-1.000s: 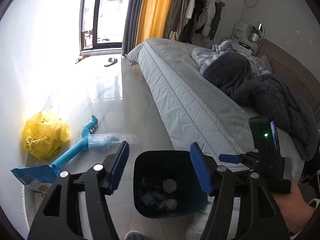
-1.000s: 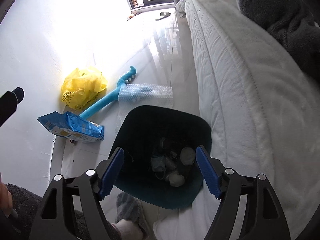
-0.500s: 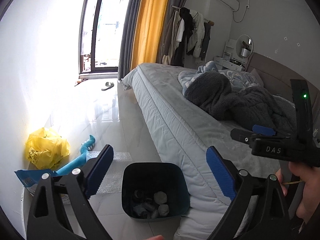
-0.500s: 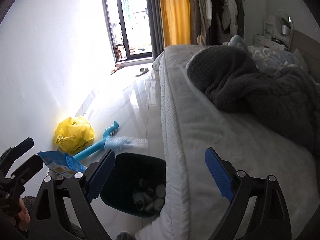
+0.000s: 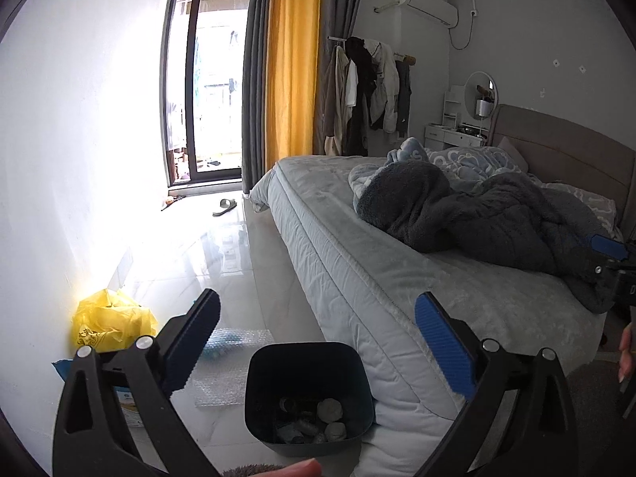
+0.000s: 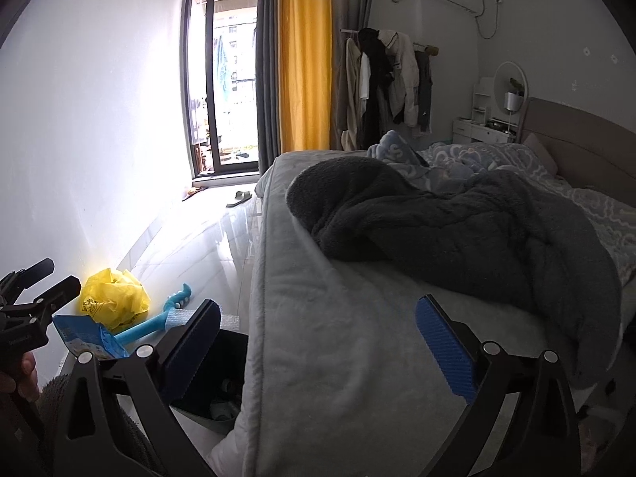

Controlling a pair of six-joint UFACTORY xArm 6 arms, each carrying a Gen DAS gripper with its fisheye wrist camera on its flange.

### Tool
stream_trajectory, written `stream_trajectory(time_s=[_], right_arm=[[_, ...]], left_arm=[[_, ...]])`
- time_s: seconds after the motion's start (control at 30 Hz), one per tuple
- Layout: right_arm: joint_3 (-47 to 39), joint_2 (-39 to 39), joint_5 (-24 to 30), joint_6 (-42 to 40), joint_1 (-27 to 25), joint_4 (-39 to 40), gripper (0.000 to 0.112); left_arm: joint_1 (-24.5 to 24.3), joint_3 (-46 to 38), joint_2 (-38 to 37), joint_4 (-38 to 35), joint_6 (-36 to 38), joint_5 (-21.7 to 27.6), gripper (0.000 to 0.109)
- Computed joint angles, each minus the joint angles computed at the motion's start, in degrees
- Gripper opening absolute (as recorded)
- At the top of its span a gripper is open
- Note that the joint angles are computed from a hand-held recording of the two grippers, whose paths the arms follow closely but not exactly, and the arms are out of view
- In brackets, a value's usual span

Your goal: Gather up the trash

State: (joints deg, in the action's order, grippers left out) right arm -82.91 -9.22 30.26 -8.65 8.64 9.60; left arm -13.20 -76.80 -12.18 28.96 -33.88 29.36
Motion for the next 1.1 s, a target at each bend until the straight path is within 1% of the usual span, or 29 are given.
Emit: stream_trajectory(time_s=[0.2, 0.33, 0.4, 0.47, 0.6, 0.7, 0.87, 1.1], right_arm=[[8.25, -6.61, -3.15, -3.77, -4.88, 6.03, 0.1], [11.43, -8.91, -5.48, -6.76, -6.43, 9.46, 0.1], [12.87, -9.8, -6.78, -10.58, -6.5, 12.97, 0.1], [13.72, -10.31, -7.33, -13.31, -6.71, 15.59, 0.1], [13.47, -10.17, -5.69, -19.23, -7.15, 22.79, 0.1], [13.99, -10.33, -6.07, -19.99, -6.85, 23.27, 0.1], [13.86, -9.93, -4.86, -22.54, -6.98, 25.92, 0.1], [14.76, -10.42, -4.67, -23.31, -6.52, 25.82, 0.1]], left_arm=[[-2.1, 2.27, -0.95, 1.1, 0.06, -2.2, 0.1], [-2.96, 2.79, -1.05, 3.4, -0.49, -3.75, 0.1], [-3.2, 3.4, -1.17, 3.63, -0.81, -4.44, 0.1], [-3.4, 3.23, -0.88, 3.63, -1.42, -4.27, 0.1], [-3.52, 3.71, -1.23, 3.49, -1.97, -3.99, 0.1], [-3.16, 4.37, -2.04, 4.23, -3.06, -4.58, 0.1], [-2.75, 4.64, -2.32, 2.64, -2.36, -4.19, 0.1], [-3.03, 4.31, -2.28, 3.2, -1.69, -3.22, 0.1]])
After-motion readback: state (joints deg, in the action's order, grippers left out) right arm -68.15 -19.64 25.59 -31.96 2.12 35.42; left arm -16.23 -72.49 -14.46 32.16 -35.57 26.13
